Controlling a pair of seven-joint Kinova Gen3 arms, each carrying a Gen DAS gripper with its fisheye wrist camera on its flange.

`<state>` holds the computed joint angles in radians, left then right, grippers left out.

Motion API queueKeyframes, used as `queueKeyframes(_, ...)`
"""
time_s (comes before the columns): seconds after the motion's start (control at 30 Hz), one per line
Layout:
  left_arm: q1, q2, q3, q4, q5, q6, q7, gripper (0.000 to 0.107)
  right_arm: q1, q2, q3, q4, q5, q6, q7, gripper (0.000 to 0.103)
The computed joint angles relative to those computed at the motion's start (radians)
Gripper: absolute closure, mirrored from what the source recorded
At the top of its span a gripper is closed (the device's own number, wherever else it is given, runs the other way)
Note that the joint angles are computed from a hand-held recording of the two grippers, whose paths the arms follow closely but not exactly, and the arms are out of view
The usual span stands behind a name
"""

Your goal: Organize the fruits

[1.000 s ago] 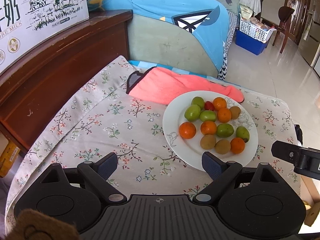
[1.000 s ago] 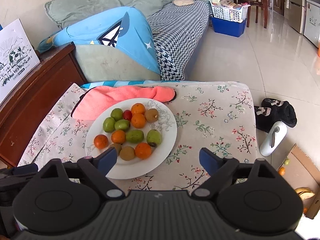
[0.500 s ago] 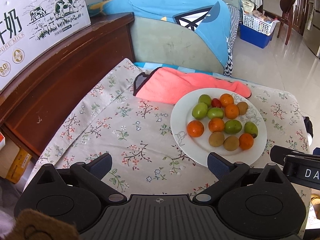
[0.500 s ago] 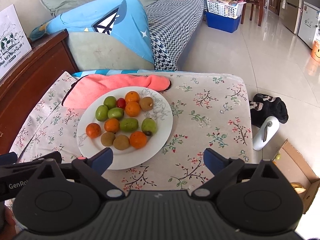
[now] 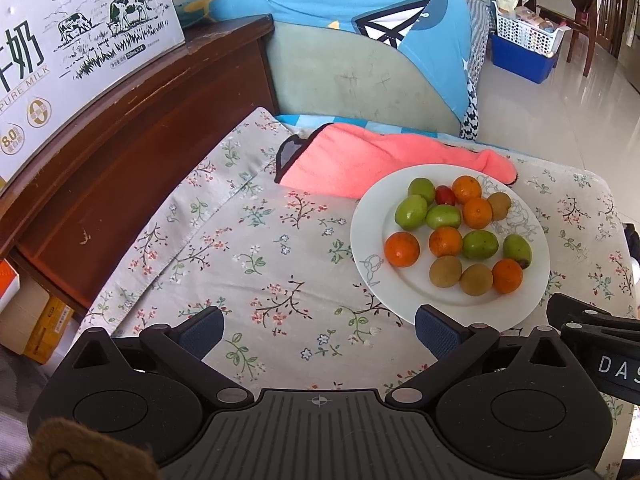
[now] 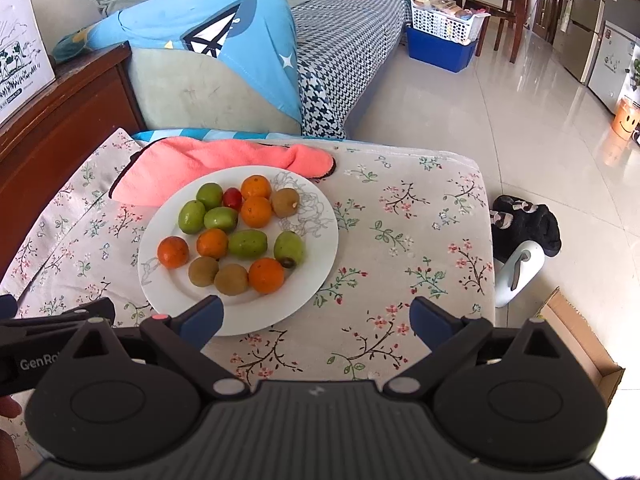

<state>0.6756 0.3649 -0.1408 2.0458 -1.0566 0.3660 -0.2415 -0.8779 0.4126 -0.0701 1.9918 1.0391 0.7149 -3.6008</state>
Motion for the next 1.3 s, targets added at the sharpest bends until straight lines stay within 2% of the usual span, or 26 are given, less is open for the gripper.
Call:
queueKeyframes(0.63,0.003,0.02,0.029,-0.019,-0.028,0.07,0.032,0.005,-0.023,0.036,-0.002,-0.038,-0.009,0.069,0.032,0.004)
queueKeyframes(1.3,-0.018,0.04,0.058,-0.038,0.004,0.113,0.0,0.005,-0.025,0.057,0.012,-0.057,-0.041,0.048,0.077,0.004)
